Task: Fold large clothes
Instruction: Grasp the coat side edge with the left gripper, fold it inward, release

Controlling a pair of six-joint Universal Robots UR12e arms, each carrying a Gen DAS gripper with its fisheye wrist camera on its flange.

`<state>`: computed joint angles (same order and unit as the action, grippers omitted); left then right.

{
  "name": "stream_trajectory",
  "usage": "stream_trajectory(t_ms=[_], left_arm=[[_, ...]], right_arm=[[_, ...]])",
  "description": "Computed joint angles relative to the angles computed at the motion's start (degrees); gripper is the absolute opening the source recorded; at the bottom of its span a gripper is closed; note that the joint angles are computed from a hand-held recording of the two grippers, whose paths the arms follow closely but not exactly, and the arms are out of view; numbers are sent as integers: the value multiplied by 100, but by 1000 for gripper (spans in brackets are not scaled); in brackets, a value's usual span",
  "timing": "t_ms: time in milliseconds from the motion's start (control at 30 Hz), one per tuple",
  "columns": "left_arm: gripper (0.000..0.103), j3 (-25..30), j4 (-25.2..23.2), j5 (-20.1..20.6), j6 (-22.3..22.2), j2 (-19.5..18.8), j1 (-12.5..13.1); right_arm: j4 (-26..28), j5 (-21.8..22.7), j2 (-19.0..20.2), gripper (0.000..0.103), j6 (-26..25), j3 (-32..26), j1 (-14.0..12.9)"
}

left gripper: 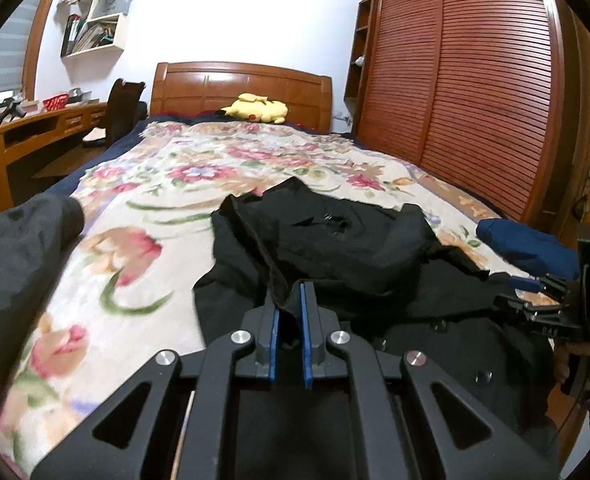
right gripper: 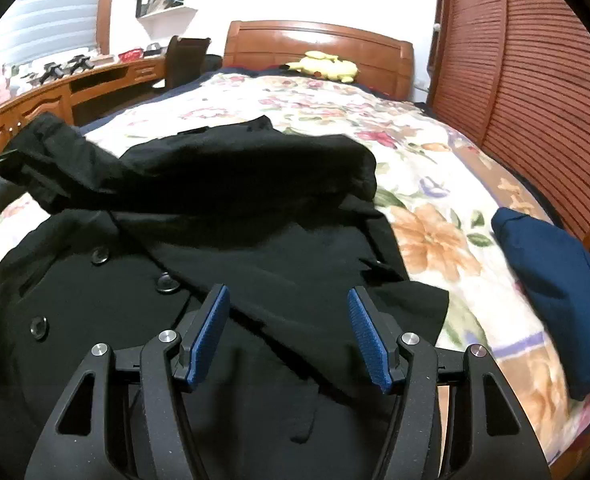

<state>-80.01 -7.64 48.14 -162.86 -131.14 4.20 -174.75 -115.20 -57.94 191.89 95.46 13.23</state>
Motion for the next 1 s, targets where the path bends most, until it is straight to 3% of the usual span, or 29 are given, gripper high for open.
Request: stream_trajectory(t_ms=[267,567,1000], left_arm=[[6,-256,-77,-3,-36,144,142],[9,-534,-103,34,224,353,182],[46,-455,291,32,167,313,229]], right_arm=[[-11,4,-2,63,-37,-20,63],[-88,45,-34,63,-85,4,42],[123,382,141,63,-370,-422,-197]])
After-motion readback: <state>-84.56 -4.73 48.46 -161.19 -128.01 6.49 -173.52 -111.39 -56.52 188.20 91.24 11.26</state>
